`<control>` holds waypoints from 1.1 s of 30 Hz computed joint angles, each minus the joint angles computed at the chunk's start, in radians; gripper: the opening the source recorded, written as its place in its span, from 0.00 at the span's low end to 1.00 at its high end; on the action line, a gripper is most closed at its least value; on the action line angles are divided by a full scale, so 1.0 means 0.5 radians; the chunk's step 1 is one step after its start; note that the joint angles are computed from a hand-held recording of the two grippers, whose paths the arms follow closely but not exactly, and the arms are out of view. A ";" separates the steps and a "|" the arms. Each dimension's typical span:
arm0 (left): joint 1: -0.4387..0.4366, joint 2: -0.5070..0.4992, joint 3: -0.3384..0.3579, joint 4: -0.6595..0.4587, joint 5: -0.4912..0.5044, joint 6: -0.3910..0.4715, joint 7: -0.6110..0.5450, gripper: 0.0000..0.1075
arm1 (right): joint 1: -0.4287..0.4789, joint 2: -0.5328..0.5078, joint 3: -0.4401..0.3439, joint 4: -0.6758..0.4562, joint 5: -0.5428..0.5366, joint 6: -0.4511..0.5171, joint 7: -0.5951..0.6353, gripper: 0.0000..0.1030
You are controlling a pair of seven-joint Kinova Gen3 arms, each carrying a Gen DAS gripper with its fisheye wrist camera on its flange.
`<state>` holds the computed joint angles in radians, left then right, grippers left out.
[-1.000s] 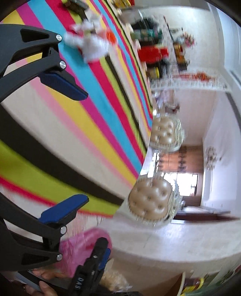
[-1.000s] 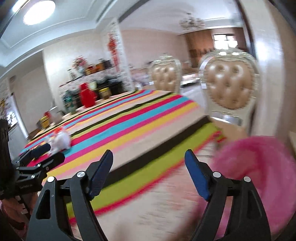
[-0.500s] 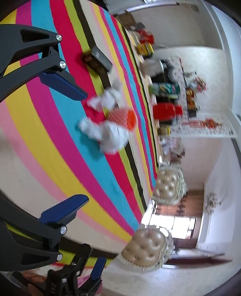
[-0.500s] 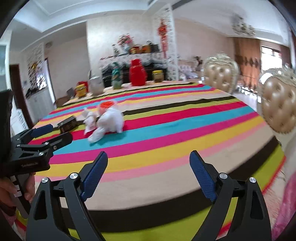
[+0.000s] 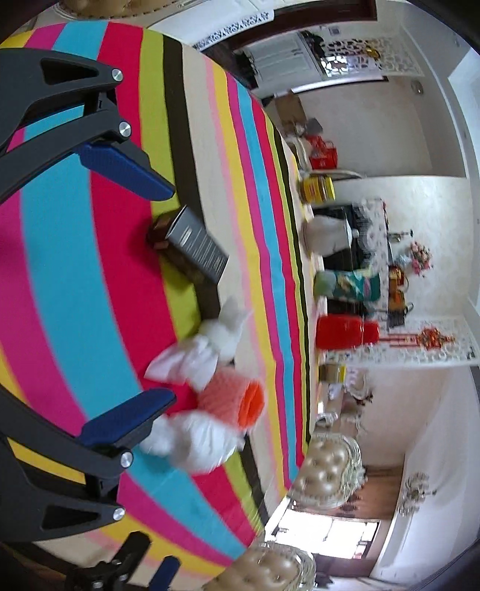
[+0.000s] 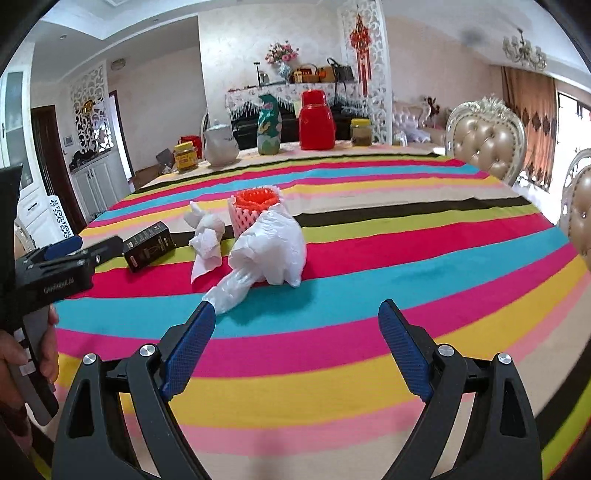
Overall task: Collect trash
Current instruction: 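Move both open tools back over the table items, then grasp the white tissue with the right tool while the left tool grasps the black box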
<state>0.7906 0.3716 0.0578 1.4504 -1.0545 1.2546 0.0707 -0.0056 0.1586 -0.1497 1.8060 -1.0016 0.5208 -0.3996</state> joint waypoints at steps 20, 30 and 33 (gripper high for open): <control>-0.317 -0.207 0.044 0.442 -0.065 -0.120 0.140 0.91 | -0.581 0.507 -0.149 -0.701 1.003 -0.022 -1.035 0.56; -0.452 -0.315 0.084 0.555 0.011 -0.301 0.277 0.91 | -0.882 0.838 -0.003 -1.284 1.572 0.342 -1.649 0.56; -0.452 -0.328 0.096 0.586 -0.023 -0.326 0.323 0.91 | -0.853 0.847 -0.045 -1.303 1.620 0.367 -1.678 0.43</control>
<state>0.5645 0.2077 0.1059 1.7435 -1.0662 1.0917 0.2320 -0.4319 0.5821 -0.1720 1.1545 -0.1915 0.7044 -1.2385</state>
